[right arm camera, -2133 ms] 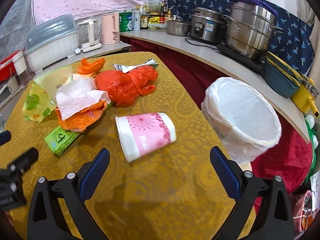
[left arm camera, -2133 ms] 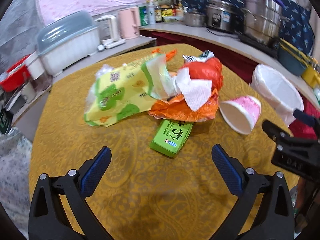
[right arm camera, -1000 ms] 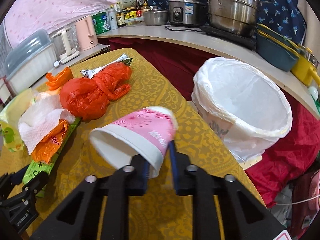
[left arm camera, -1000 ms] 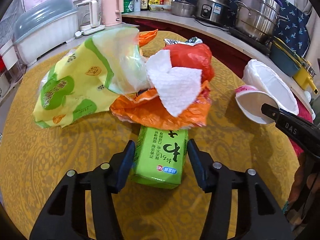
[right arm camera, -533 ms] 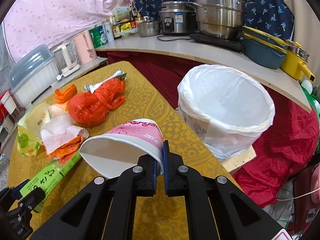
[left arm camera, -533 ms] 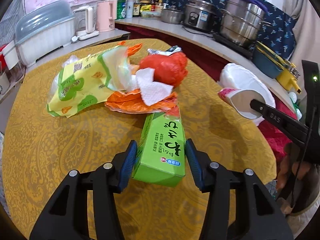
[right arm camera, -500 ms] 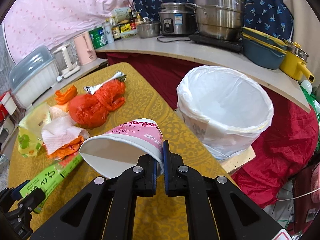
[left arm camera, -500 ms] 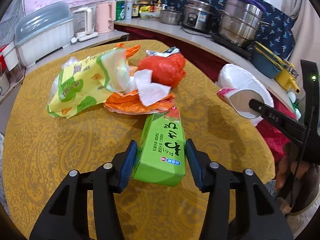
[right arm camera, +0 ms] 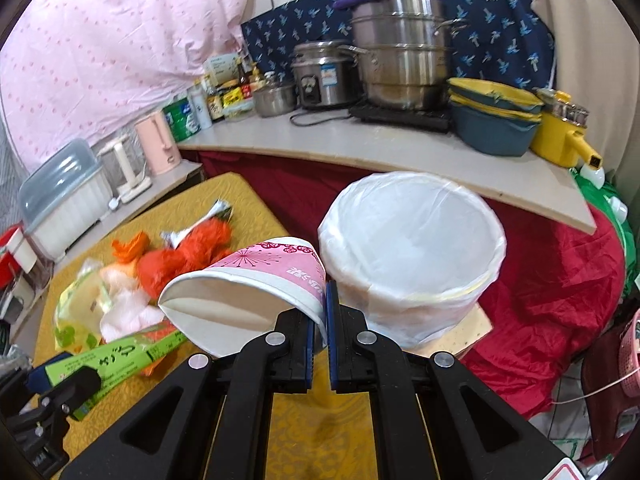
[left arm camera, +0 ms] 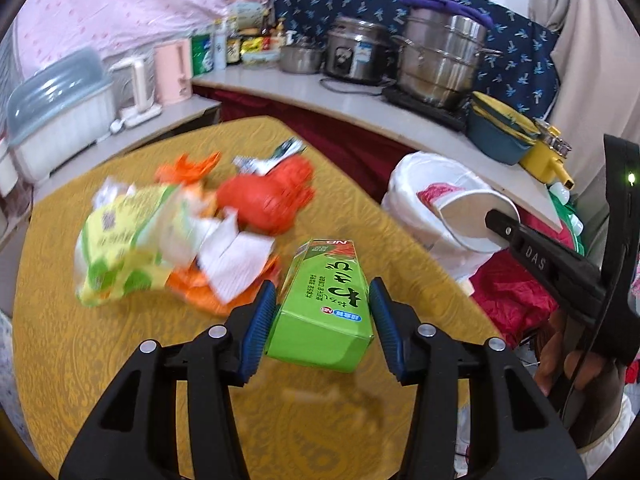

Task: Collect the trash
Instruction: 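Carry the cup and green box with both grippers over the white trash bin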

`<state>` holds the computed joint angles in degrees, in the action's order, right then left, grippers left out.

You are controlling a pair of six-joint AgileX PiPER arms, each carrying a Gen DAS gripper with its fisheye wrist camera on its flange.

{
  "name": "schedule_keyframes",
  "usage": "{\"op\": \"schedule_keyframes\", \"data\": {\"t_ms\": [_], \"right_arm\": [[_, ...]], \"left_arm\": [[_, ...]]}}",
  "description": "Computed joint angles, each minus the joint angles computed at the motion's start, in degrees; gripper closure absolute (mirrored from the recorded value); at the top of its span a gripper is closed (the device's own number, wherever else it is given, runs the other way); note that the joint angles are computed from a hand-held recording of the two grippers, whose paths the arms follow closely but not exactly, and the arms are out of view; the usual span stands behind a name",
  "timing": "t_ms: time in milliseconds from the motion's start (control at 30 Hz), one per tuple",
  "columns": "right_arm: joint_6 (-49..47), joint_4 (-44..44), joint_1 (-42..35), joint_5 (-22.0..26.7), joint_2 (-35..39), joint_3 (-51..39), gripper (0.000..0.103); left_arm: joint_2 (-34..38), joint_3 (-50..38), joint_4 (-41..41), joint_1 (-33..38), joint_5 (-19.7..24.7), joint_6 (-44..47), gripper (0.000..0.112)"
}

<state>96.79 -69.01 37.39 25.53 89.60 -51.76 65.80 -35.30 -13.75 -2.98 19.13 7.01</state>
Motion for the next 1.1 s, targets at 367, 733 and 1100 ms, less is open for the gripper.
{"op": "schedule_keyframes", "data": {"t_ms": [367,733,1100], "right_arm": [[-0.7,-2.4,-13.1,-3.6,-4.1,0.0,0.098],[-7.3,1.1,-28.4,-12.8,2.1,-5.3,0.098],[-22.1,17.2,-35.3,-19.1,11.8,-11.1,0.098]], "left_arm": [[12.0,-16.1,17.1,-11.2,-1.1,-19.4,0.066],[30.6,-36.7,22.4,-19.4,1.3,-26.1,0.066],[47.1,-54.4,19.6,-22.1,8.5,-24.5,0.066]]}}
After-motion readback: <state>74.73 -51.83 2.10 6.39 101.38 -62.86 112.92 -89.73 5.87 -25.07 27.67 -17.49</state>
